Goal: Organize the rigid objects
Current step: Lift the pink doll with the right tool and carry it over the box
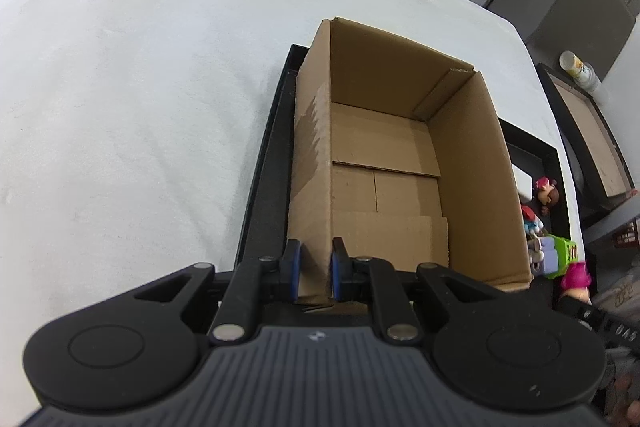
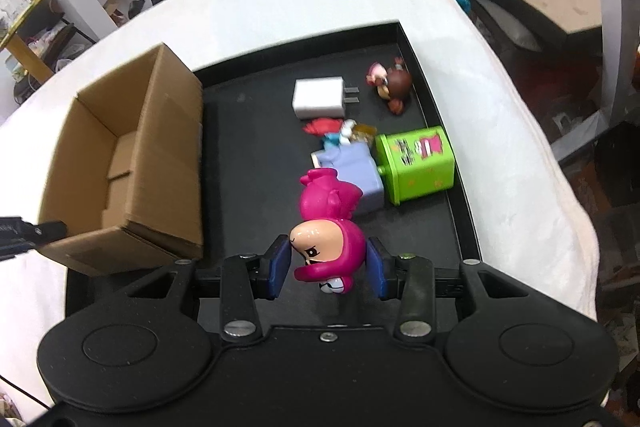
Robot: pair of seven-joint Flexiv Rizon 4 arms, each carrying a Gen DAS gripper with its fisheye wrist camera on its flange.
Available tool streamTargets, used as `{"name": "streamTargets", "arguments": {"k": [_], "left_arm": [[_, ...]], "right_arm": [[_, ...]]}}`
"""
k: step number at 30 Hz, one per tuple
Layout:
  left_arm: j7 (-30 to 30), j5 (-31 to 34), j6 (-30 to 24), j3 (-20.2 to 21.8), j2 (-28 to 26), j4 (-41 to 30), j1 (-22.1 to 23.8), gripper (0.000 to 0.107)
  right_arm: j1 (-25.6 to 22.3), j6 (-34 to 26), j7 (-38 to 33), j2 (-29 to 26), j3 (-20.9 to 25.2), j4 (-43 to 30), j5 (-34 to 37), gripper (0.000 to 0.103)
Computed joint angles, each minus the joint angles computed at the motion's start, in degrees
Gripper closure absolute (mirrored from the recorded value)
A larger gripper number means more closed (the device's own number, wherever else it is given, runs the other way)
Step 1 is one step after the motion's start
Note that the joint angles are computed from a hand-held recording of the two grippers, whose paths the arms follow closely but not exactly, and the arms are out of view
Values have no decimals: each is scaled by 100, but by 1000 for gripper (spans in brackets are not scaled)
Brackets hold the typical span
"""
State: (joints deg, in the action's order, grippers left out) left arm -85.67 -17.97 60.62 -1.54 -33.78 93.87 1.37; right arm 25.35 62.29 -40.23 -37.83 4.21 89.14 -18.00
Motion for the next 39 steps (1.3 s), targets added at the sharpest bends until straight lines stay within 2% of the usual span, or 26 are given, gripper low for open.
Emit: {"name": "streamTargets", "arguments": {"k": [8,17,29,39], "left_arm": [[124,-73,-95,-64,-52,-43,59,93],[245,-126,-110,-96,-83,-51,71,93],[373,-342,-157,-169,-64,11,160,93],[577,-528,-197,-248,-85,18,252,92]], "right_arm": [[45,26,-114,-7,-10,-262,-91,63],[113,-44,-475,-248,59,-914,-33,63],[270,-84,-1109,-764,241,-1930,213,63],[429,-487,-1750,-1335,418,-2929,546,63]]}}
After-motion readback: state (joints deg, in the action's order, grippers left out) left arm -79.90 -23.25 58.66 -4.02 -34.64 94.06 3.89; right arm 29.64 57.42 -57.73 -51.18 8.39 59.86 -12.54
